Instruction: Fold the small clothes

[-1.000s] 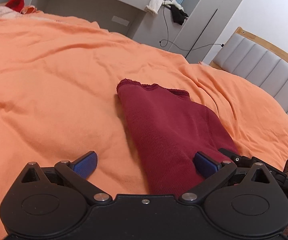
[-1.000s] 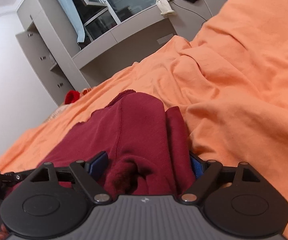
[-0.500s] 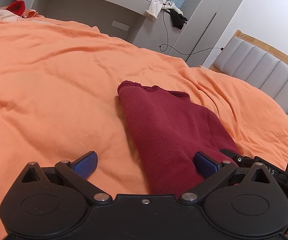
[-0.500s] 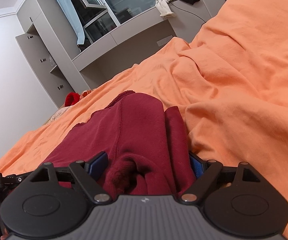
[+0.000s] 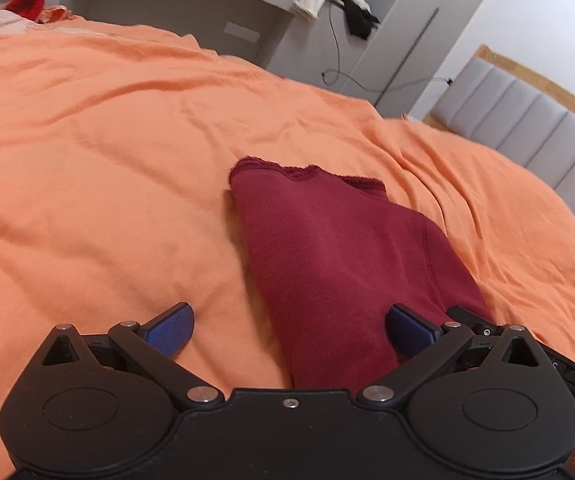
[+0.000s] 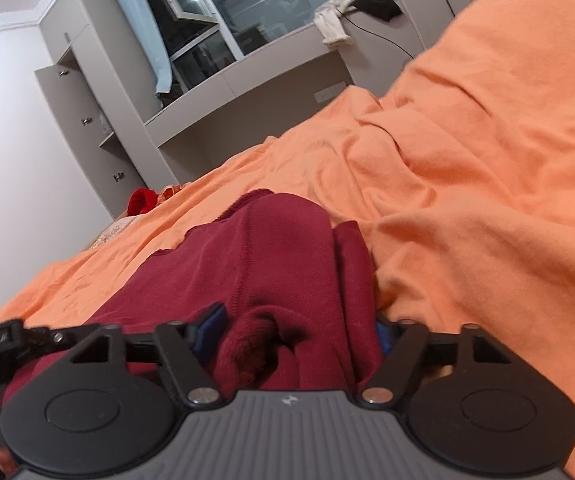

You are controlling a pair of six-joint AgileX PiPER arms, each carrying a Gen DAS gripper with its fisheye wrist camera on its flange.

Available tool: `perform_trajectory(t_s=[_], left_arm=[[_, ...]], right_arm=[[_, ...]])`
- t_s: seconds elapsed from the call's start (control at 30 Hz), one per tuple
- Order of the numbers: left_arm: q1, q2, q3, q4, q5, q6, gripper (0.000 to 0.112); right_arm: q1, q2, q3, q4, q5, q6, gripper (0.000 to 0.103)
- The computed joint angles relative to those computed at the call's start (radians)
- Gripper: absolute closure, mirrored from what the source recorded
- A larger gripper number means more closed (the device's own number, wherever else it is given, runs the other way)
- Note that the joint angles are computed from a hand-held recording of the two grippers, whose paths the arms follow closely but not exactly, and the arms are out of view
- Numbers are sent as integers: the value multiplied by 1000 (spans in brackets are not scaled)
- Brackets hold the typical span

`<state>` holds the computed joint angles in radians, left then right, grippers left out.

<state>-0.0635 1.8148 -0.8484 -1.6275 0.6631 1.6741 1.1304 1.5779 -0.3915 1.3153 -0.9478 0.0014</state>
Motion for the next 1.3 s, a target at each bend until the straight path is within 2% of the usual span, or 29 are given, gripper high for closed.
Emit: perform_trajectory(t_s=[0.13,0.47,0.6,0.73,0.9,0.97,1.0,1.07,1.13,1.2,1.3], left_arm=[[-15,19,-43,81,-4,-82,10],[-30,30,-110,224,4,-239,14],[-24,37,-115,222,14,-232,15],[-48,33,-94,171,-25,-155,12],[-54,34,-94,166,-36,-142,11],[-56,30,-94,166,-43,-140,15],[-59,26,-90,163,-47,-133,20],[-66,18,-84,144,-59,-109,32],[-78,9,-68,109,-76,-67,45],[-97,-4,-43,48,-108,9,53],[-100,-23,-6,-42,-102,122,78]], right_arm=[[12,0,-21,35,-5,-39,40],[-19,-8,-41,48,37,-58,39],[-23,0,-31,21,33,-18,39],[-25,8,-45,42,36,-44,37],[-24,14,-57,53,34,-65,38],[-15,15,-65,72,27,-92,43],[-10,15,-76,91,23,-126,45],[7,24,-109,143,7,-224,56],[38,56,-167,215,-37,-365,62],[66,91,-219,276,-81,-474,67],[100,122,-259,312,-140,-530,73]])
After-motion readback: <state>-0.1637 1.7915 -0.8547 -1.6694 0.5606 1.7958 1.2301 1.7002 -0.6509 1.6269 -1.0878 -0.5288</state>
